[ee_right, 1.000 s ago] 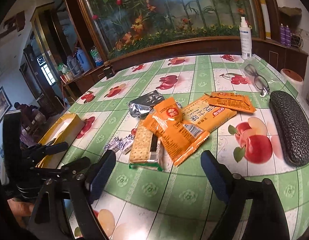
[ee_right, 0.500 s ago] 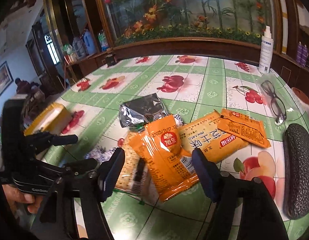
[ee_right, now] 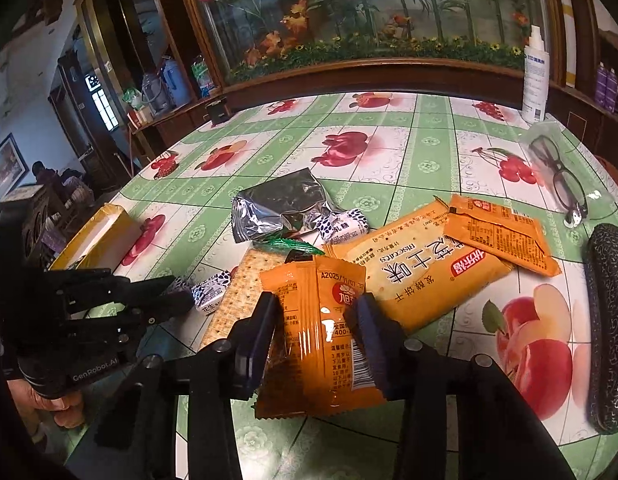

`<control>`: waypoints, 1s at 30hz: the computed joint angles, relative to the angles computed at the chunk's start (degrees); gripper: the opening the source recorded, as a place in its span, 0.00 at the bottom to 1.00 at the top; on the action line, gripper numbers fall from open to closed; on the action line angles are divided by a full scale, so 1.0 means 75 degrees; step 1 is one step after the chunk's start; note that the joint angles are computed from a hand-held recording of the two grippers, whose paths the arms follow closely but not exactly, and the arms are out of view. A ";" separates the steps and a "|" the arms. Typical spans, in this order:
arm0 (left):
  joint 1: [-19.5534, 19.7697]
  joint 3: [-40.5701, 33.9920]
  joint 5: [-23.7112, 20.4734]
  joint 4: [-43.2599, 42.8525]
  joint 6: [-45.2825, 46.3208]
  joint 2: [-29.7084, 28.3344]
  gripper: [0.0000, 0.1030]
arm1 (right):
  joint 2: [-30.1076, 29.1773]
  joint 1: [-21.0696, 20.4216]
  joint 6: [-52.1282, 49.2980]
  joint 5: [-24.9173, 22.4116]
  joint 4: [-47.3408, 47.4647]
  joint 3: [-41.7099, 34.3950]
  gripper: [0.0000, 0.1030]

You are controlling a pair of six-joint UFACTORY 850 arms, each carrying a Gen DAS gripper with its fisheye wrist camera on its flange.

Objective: Organize snacks
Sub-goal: 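Grasp small blue-white packet with left tool while right tool grasps orange snack bag, then carry packet and orange bag into the tray and open both tools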

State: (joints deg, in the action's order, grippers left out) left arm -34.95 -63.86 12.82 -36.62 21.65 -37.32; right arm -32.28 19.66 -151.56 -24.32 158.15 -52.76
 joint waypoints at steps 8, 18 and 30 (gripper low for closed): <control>0.0119 0.0936 0.0495 0.2502 -0.3034 0.0659 0.15 | 0.0248 -0.0073 0.0502 -0.0330 -0.0161 0.0373 0.38; 0.0060 0.1930 0.1105 0.2669 -0.3567 0.1478 0.15 | 0.0564 -0.0143 0.1536 -0.1008 -0.0743 0.0935 0.37; -0.0058 0.2905 0.1658 0.1781 -0.2997 0.2317 0.15 | 0.1148 0.0298 0.1885 -0.1650 -0.0763 0.1516 0.31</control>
